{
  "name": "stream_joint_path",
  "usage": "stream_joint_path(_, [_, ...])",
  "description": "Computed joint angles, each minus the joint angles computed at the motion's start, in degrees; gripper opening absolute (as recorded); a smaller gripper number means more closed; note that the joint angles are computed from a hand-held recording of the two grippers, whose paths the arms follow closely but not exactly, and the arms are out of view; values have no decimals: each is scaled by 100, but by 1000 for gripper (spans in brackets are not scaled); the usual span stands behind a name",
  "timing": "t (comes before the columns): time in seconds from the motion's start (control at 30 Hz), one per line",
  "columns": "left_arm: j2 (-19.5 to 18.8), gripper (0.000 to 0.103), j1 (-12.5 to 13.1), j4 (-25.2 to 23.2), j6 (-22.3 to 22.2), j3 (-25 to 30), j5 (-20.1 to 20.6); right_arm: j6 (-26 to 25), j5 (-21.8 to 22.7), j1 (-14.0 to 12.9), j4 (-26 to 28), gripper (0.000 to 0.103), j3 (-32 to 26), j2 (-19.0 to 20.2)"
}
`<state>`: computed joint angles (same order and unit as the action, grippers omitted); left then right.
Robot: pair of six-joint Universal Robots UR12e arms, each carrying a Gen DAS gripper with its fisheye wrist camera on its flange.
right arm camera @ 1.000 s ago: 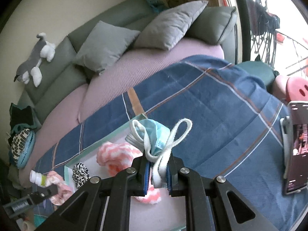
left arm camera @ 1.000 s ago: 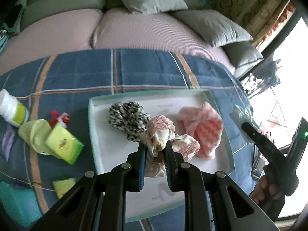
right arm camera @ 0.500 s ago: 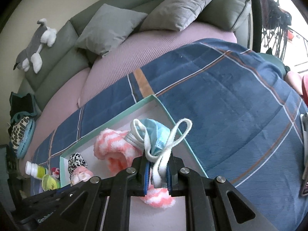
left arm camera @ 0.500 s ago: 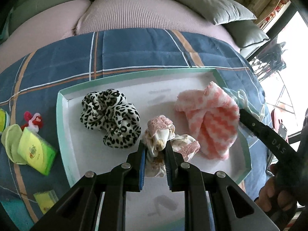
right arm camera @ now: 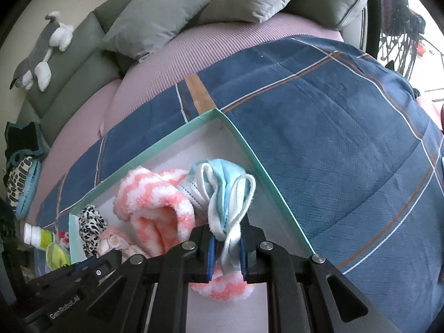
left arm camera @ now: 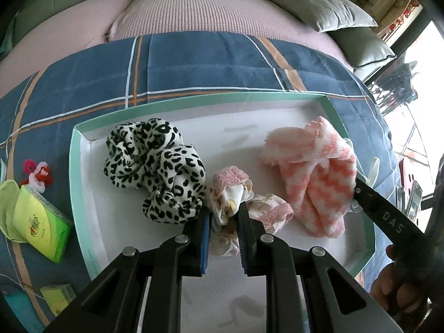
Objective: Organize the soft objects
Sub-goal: 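Open the left gripper over the tray while the right gripper releases the blue mask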
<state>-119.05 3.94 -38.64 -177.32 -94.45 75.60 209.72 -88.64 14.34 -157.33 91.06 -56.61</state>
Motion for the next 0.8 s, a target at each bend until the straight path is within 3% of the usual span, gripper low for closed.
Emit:
stream_joint_path(0.37, [-7, 20, 9, -75, -48, 23, -95, -157, -276, 61, 245, 17, -71, -27])
stream_joint_path(0.43, [18, 24, 21, -78, -34, 4, -124, -196, -376, 81, 285, 18, -74, -53])
stream_joint_path(0.53, [75, 41, 13, 4, -78, -36, -63, -265, -495, 106, 394, 24, -94, -83])
stream_joint_path(0.7, [168, 48, 23, 175, -63, -98, -75, -348, -666, 148, 468, 27, -120, -113])
stream_joint_path(0.8, [223, 55, 37, 222, -80, -134, -130, -343, -775, 168, 432, 41, -101, -145])
